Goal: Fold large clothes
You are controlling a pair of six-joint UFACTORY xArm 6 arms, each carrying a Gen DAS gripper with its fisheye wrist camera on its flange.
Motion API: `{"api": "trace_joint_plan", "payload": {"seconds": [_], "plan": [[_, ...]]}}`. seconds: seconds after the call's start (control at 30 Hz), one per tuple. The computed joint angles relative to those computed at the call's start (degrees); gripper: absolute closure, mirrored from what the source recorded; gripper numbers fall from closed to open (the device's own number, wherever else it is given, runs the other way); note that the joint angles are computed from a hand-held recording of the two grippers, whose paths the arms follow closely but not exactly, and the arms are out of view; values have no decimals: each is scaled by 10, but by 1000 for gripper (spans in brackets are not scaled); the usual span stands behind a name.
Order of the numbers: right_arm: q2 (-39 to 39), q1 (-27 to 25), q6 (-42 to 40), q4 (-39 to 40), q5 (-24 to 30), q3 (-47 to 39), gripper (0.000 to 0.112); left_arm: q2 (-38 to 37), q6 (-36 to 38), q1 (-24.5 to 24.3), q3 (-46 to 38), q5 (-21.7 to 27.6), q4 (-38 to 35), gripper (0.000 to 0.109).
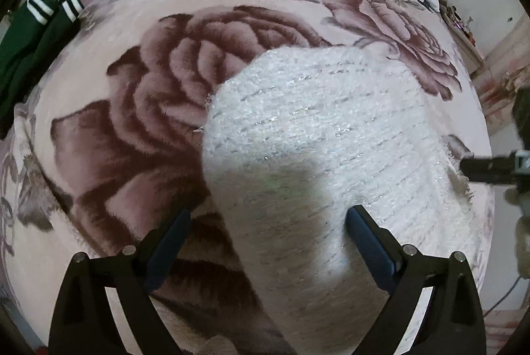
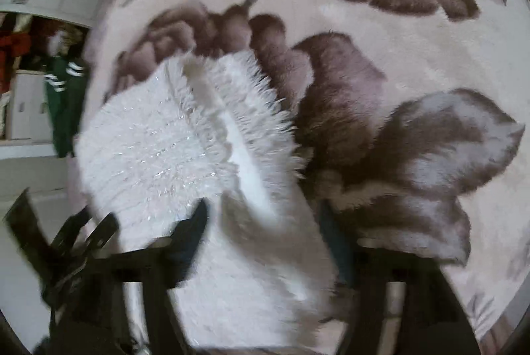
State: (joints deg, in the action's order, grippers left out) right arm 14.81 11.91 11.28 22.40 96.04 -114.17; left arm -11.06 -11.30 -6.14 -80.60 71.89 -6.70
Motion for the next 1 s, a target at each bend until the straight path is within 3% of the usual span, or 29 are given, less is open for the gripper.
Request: {"api": "trace_joint_plan", "payload": {"seconds": [0.13,0.2,0.33,0.43,0.47,0.5,0.53,0.6,0.7,0.83,0.9,0.93,1.0], "plan": [[-24,-40,-58,100,-16,134,23,-3,4,4,4,-1,-2,10],[-20,-47,-82,141,-25,173,16,-8,9,5,11,-4,3,10],[14,-55,-122,246,-11,210,9,-21,20,17,30,-8,2,10],[15,-48,-144,272,-27,218,9,-34,32,30,49,-13,-4,10],[3,-42,-141,287,-47,236,12,-41,36,33,58,-16,4,10],[-9,-38,-136,309,-60,256,22,-45,38,34,64,-17,15,10],[-22,-34,-128,327,-73,276,45,-51,46,36,72,-19,24,10],[-67,-16,-98,328,-107,316,55,-65,71,53,91,-18,19,10],[-162,-6,-27,380,-162,412,61,-79,104,84,99,0,-18,10],[-357,24,93,492,-273,601,61,-77,134,95,82,29,-51,10],[-473,64,173,531,-360,705,62,-73,144,87,77,34,-58,10],[-523,81,211,516,-393,750,62,-71,148,84,76,35,-59,10],[-575,76,287,431,-390,799,54,-72,155,69,77,41,-75,10]]}}
